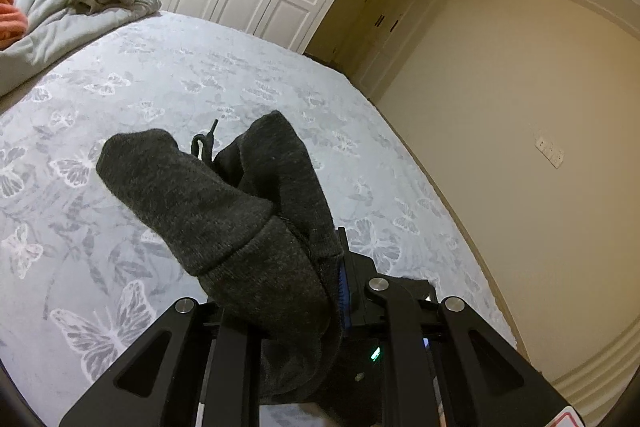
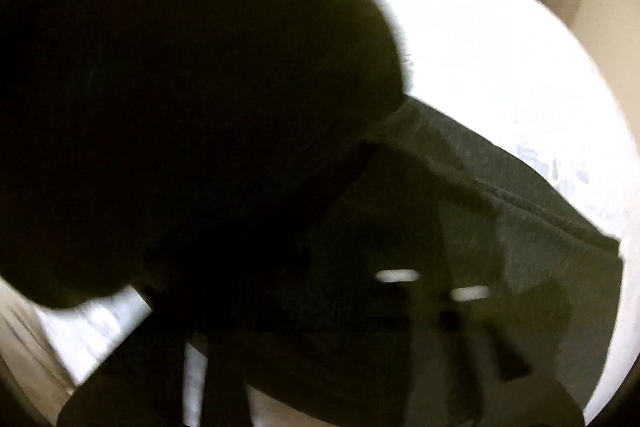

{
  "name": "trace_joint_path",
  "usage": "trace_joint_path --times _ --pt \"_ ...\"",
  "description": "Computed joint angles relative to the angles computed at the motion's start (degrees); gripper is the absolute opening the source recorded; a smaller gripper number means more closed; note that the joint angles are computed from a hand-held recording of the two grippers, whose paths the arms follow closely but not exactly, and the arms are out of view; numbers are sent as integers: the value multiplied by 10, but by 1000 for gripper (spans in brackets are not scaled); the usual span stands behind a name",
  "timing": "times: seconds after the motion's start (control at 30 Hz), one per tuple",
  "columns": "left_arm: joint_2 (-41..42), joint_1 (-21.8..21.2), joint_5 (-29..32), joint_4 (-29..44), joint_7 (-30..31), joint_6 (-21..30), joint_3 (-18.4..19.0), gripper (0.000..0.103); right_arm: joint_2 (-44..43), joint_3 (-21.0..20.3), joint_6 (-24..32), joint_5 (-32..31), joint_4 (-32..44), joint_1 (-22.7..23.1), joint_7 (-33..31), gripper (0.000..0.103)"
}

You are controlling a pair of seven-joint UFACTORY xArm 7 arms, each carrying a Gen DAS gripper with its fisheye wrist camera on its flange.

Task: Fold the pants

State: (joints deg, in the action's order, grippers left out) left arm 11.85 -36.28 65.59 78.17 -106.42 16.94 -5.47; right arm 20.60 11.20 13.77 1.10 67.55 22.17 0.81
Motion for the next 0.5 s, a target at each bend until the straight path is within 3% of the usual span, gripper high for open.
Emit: trace_joint_path --times 0.07,0.13,0.17,0.27,0.3,0.33,0.37,0.4,0.47,0.5 --pt "-5 -1 10 -2 -10 -3 2 12 7 58 -2 76 12 -56 -48 11" --pt "-5 -1 24 -2 -19 -4 1 12 22 135 22 169 32 -120 -137 11" --pt "-3 0 29 1 -20 -6 1 12 27 147 30 191 37 -128 -161 12" --pt "15 -1 13 17 15 -2 -5 12 61 117 42 193 61 -91 -187 14" --pt "23 -4 2 24 34 2 -7 12 65 132 44 230 67 -110 -213 15" --pt "31 -7 -12 32 52 5 -8 12 66 144 71 246 78 -129 -216 23" --pt "36 -11 -22 36 64 3 -6 12 64 153 102 240 89 -150 -199 38" --pt "44 -15 -36 45 84 5 -7 12 42 138 108 249 83 -156 -190 45" --pt "68 -30 -67 76 134 27 -9 12 -19 86 53 289 39 -148 -217 56" --pt "80 -39 -78 96 152 40 -7 12 -38 71 33 296 25 -153 -218 56"
